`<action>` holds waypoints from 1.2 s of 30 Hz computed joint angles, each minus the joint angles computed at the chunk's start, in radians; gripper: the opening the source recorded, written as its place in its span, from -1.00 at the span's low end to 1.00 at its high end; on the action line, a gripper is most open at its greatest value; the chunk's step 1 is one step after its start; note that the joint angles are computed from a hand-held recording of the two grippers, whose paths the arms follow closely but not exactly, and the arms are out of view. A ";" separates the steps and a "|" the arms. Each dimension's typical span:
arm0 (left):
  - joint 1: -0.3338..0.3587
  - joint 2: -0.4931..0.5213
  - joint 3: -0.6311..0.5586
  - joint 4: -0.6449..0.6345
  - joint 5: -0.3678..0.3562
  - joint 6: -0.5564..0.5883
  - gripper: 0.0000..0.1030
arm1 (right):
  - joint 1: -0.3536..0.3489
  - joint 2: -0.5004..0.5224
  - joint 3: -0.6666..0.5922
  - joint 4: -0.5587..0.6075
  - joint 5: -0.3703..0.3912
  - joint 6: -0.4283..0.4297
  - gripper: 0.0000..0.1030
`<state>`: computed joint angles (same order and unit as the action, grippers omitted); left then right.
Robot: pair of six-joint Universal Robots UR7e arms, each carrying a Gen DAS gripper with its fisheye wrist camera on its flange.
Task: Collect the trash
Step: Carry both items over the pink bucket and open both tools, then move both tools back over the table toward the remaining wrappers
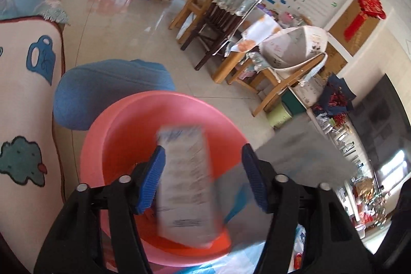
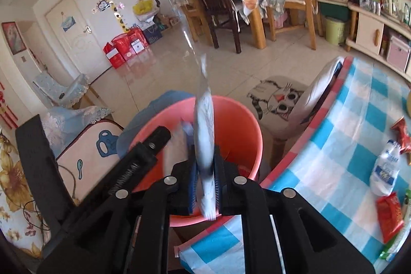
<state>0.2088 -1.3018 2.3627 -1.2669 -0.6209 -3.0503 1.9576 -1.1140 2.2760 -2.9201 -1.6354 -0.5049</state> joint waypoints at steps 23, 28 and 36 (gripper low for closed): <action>0.024 0.196 -0.077 -0.036 0.264 0.263 0.87 | -0.182 -0.370 0.218 -0.161 -0.128 -0.211 0.77; 0.028 0.236 -0.087 -0.119 0.337 0.374 0.87 | -0.243 -0.471 0.258 -0.196 -0.102 -0.298 0.85; 0.035 0.299 -0.120 -0.185 0.427 0.500 0.89 | -0.372 -0.613 0.289 -0.199 -0.021 -0.411 0.91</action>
<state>0.2436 -1.0033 2.2430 -1.4522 -0.1940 -2.5501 1.5858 -1.7271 2.5649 -3.1189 -1.6565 -0.9160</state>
